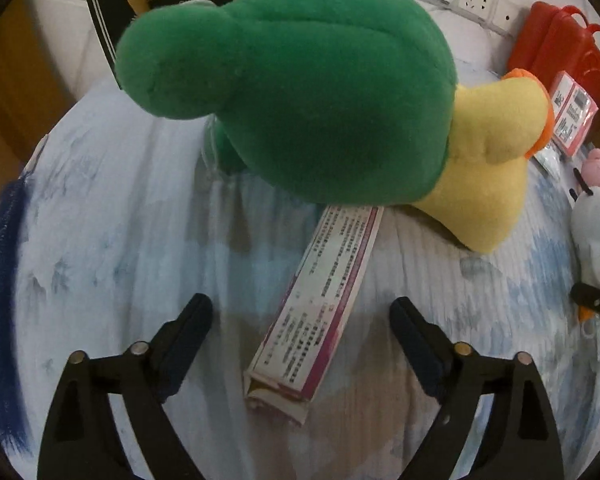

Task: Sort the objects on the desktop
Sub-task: 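Grasp the pink-white medicine box with left tool while right tool grasps the white duck plush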

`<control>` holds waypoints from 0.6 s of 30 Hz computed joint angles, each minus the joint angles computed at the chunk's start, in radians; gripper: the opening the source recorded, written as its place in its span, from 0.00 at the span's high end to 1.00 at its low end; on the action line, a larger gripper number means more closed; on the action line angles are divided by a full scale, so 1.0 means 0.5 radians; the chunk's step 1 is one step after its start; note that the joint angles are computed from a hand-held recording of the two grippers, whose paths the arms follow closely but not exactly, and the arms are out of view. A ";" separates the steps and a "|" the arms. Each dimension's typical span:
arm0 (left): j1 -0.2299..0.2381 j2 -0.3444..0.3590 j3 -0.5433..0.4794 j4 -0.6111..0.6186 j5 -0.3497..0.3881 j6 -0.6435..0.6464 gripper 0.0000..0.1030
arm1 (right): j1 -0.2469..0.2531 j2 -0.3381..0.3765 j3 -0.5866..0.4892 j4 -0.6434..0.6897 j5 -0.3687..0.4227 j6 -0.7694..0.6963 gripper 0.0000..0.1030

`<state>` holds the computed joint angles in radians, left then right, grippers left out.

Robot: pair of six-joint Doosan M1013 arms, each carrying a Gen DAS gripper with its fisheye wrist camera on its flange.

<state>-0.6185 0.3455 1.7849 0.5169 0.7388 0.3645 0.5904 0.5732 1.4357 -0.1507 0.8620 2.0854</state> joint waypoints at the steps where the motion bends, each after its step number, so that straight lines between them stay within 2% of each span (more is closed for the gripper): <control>1: -0.007 0.003 0.006 0.023 -0.017 -0.002 0.01 | 0.020 0.000 0.011 -0.095 -0.011 0.058 0.00; 9: -0.056 -0.016 0.066 0.217 -0.060 -0.199 0.00 | 0.066 -0.089 0.163 -0.354 -0.253 0.379 0.00; 12: -0.044 -0.015 0.044 0.118 -0.026 -0.109 0.00 | 0.041 -0.084 0.112 -0.188 -0.154 0.229 0.01; 14: -0.034 -0.023 0.036 0.050 -0.015 -0.088 0.03 | 0.011 -0.120 0.134 -0.051 -0.249 0.151 0.03; 16: -0.035 -0.021 0.029 0.048 0.015 -0.095 0.07 | 0.028 -0.146 0.132 -0.115 -0.318 0.173 0.03; 17: -0.035 -0.020 0.024 0.041 0.017 -0.072 0.11 | 0.025 -0.137 0.113 -0.069 -0.311 0.118 0.03; 18: -0.035 -0.021 0.019 0.036 0.023 -0.061 0.15 | 0.021 -0.118 0.084 -0.023 -0.274 0.070 0.09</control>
<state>-0.6359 0.3348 1.7946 0.5351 0.7501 0.3338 0.6010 0.5142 1.4776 -0.1622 0.7252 2.1206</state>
